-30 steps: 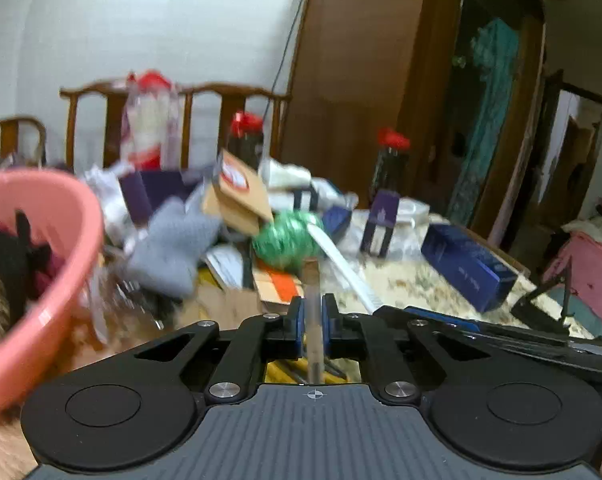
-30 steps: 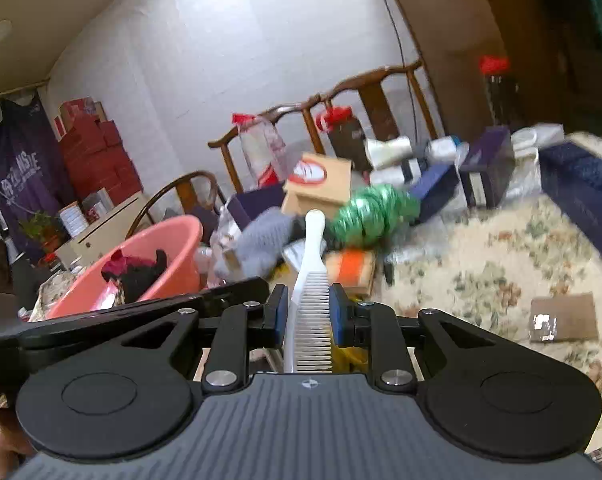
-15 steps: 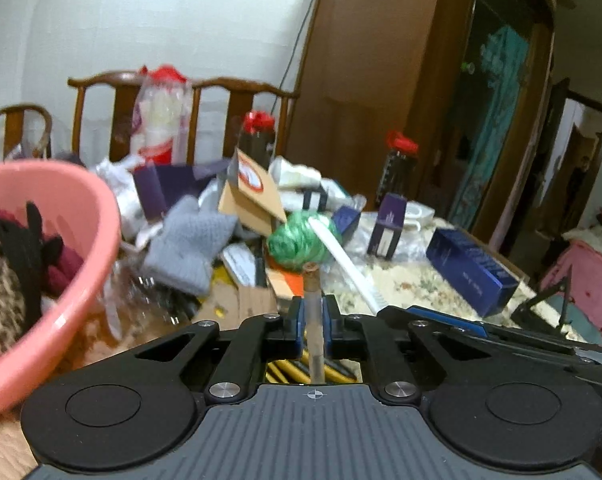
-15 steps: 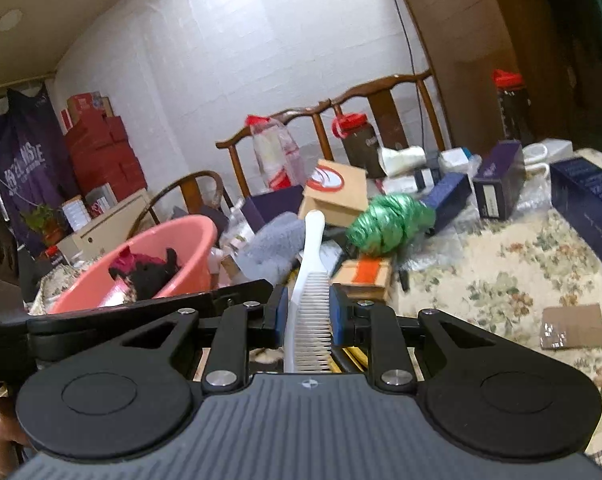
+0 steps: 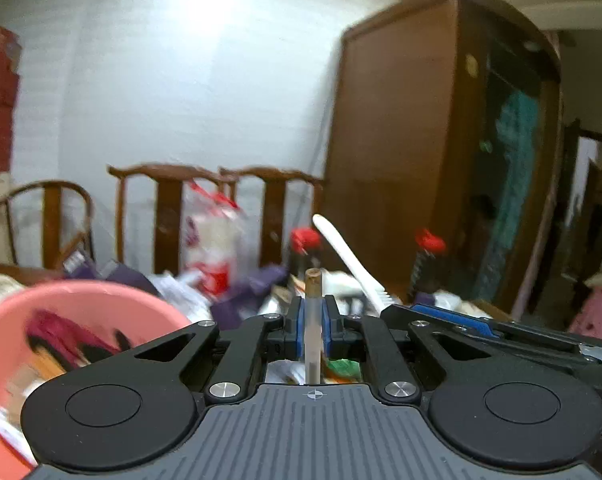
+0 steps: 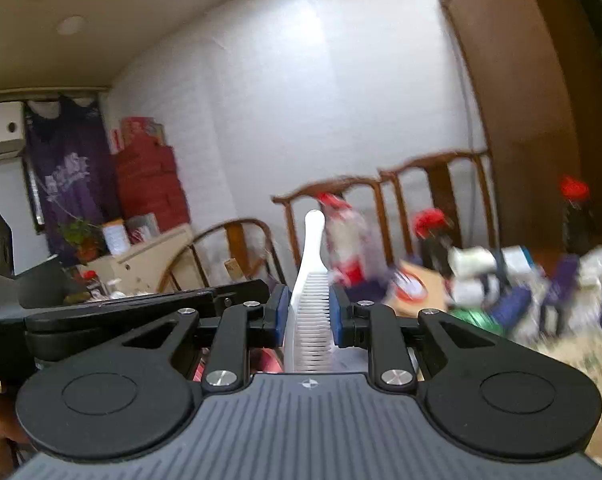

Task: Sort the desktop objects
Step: 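Carry the comb and rod over the pink basin and open both tools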

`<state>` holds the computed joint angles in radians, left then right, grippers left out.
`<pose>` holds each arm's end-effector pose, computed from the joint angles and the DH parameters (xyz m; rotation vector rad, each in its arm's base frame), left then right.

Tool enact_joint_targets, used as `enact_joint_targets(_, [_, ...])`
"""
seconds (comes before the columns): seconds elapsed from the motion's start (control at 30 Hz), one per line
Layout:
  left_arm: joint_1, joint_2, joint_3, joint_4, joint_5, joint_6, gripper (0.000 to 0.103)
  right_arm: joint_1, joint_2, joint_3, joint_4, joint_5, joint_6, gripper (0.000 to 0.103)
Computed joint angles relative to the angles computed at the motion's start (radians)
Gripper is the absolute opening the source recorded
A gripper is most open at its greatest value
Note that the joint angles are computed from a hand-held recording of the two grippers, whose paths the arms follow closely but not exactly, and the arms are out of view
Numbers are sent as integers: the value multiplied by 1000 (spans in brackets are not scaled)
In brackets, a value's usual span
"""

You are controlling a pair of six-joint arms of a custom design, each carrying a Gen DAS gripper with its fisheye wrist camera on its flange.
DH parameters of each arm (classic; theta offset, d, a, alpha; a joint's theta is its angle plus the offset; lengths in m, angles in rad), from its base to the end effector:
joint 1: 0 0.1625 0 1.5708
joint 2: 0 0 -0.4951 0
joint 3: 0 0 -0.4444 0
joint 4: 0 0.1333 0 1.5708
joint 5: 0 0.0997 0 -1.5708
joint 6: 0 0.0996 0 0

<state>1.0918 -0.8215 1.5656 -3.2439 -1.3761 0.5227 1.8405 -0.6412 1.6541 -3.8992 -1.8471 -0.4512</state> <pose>-0.2343 -0.7822 0.2454 1.1524 2.3738 -1.3146 0.3021 -0.6945 0.1539 0.5637 -2.1762 1.6914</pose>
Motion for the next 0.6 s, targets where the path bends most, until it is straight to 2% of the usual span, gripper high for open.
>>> enact_joint_targets(0.13, [1, -38, -6, -31, 27, 13, 16, 37, 26, -62, 34, 18, -37, 25])
enact_joint_targets(0.43, [39, -75, -56, -57, 102, 14, 14, 86, 120, -244, 202, 79, -35, 25])
enact_joint_targets(0.6, [90, -42, -126, -16, 149, -12, 10, 88, 215, -387, 338, 47, -14, 25])
